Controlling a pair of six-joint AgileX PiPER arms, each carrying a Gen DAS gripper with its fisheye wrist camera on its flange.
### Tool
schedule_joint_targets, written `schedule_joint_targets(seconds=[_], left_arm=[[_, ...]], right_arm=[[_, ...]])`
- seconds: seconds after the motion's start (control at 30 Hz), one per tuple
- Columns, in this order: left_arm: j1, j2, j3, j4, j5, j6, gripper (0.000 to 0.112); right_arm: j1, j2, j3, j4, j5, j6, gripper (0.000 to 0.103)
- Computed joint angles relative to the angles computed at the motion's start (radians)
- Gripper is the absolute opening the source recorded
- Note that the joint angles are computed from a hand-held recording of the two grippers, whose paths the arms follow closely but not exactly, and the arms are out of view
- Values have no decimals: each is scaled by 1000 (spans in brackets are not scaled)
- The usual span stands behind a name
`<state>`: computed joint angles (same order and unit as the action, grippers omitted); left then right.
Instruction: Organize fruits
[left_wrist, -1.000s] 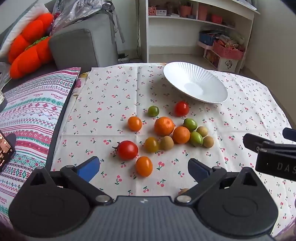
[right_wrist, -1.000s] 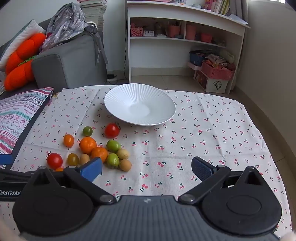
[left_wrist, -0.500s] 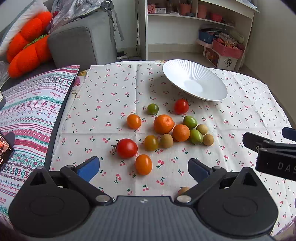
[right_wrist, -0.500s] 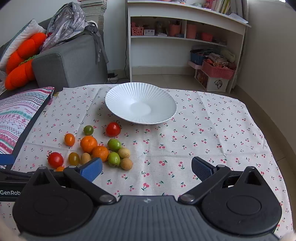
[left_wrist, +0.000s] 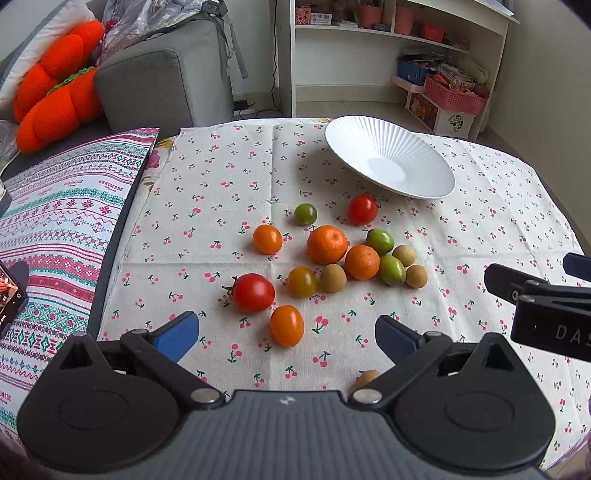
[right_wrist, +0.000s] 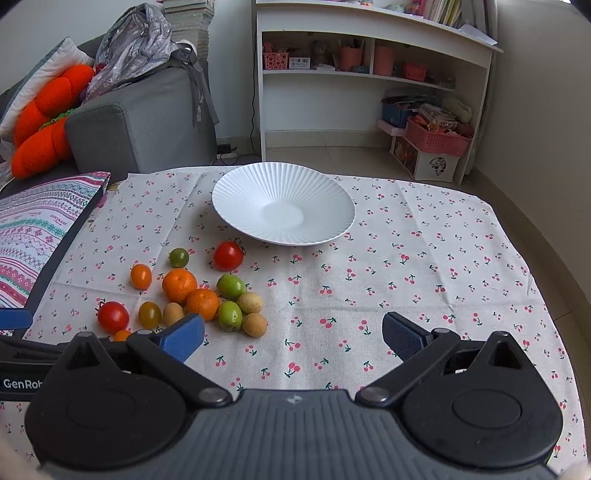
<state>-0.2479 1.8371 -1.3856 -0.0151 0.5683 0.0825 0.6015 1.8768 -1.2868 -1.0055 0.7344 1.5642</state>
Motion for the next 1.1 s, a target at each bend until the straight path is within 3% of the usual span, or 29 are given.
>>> schedule_joint_targets(seconds=[1.1], left_arm=[[4,-11,15,-28,-16,24,87]], right_arm=[[0,1,-2,10,-10,-8,103]])
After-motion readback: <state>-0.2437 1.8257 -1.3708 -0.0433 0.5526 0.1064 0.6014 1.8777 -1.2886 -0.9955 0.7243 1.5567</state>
